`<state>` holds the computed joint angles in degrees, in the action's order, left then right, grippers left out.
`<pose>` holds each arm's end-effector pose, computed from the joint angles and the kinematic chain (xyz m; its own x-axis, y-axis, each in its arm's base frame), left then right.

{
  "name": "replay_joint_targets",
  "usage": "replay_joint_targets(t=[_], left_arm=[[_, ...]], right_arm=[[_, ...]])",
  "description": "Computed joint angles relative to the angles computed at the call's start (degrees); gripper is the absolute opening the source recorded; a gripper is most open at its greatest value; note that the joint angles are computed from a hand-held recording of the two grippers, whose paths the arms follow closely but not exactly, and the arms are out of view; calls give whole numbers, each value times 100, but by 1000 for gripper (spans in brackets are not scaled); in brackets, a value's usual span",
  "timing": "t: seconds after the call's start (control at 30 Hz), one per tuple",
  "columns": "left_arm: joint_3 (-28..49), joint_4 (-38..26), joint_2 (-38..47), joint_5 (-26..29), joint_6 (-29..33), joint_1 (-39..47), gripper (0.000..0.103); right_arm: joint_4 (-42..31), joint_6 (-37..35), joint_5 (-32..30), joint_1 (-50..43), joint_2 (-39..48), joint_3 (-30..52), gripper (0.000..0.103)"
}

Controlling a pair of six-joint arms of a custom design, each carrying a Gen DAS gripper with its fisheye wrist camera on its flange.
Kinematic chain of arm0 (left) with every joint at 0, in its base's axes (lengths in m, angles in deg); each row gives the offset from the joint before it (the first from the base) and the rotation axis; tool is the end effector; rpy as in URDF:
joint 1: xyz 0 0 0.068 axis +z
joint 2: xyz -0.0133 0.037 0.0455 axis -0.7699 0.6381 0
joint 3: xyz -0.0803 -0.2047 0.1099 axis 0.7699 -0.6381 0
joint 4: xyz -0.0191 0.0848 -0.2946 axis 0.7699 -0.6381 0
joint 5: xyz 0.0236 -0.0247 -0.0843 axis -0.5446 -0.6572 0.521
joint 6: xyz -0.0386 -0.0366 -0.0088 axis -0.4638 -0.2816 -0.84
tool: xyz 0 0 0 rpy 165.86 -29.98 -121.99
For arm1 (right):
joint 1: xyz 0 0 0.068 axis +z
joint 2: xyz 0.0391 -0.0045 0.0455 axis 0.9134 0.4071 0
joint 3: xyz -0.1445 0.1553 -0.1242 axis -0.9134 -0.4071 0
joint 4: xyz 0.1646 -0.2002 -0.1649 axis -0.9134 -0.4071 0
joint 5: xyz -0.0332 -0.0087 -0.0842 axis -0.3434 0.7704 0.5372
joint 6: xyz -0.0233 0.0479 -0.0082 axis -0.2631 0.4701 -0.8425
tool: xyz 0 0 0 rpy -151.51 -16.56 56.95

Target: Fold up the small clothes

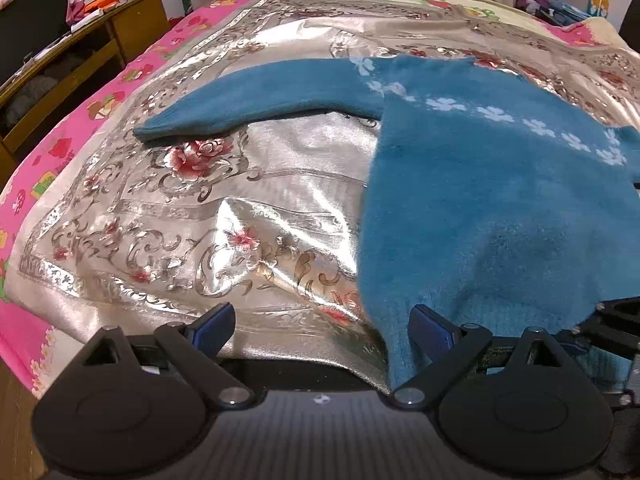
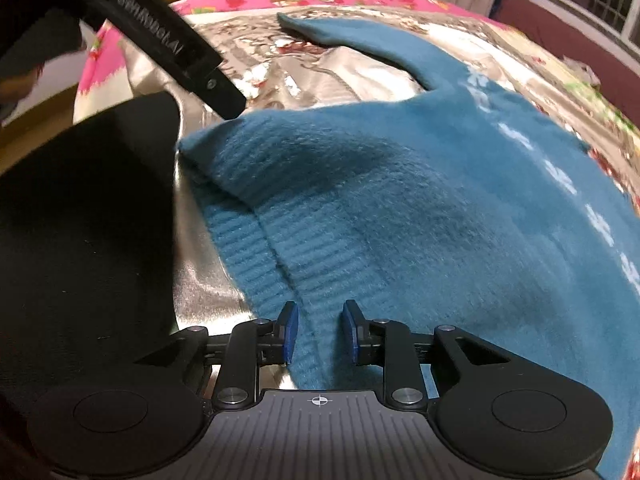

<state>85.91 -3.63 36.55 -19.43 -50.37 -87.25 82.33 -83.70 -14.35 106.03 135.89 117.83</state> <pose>0.1720 -0.1071 0.0729 -0.7768 -0.3294 -0.5368 -0.4204 0.9058 0.0526 0.2414 0.2123 0.0156 -0.2073 -0.8150 -0.5411 -0.9413 0.3167 -0.1165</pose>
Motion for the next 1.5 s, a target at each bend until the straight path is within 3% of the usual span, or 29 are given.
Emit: replay_joint_targets(t=[0.17,0.33,0.47,0.63,0.8,0.87,1.07,1.2,1.33,1.5], left_arm=[[-107,-60,-170,19,-24,2,99],[-198,-77,-339,5,25,25,99],[-173,-22,-363,-75,180,-17,99],[-146,146,-272,4,404,69,99],[-252,338,-578,-161,1134,-602,99],[-42,384,-203,-392,1500,-989,99],[509,1279,1193,-184,2561,-1216,98],[821,1557,1669,-79,3126,-1447,93],[880,1532,1703,-18,3173,-1476,89],[903,1462,1786,616,3160,-1153,71]], right_arm=[[440,98,237,129,306,81,20],[-406,204,-191,-166,189,392,4],[-996,454,-686,-438,-15,538,4],[-1204,439,-872,-516,-251,454,4],[-2035,791,-1505,-908,-327,821,4],[-2385,871,-1757,-1043,-425,950,4],[-3009,989,-2187,-1269,-571,1116,4],[-3119,1266,-2436,-1412,-401,1339,4],[-3246,1236,-2537,-1443,-496,1394,4],[-3402,1107,-2509,-1523,-464,1231,4]])
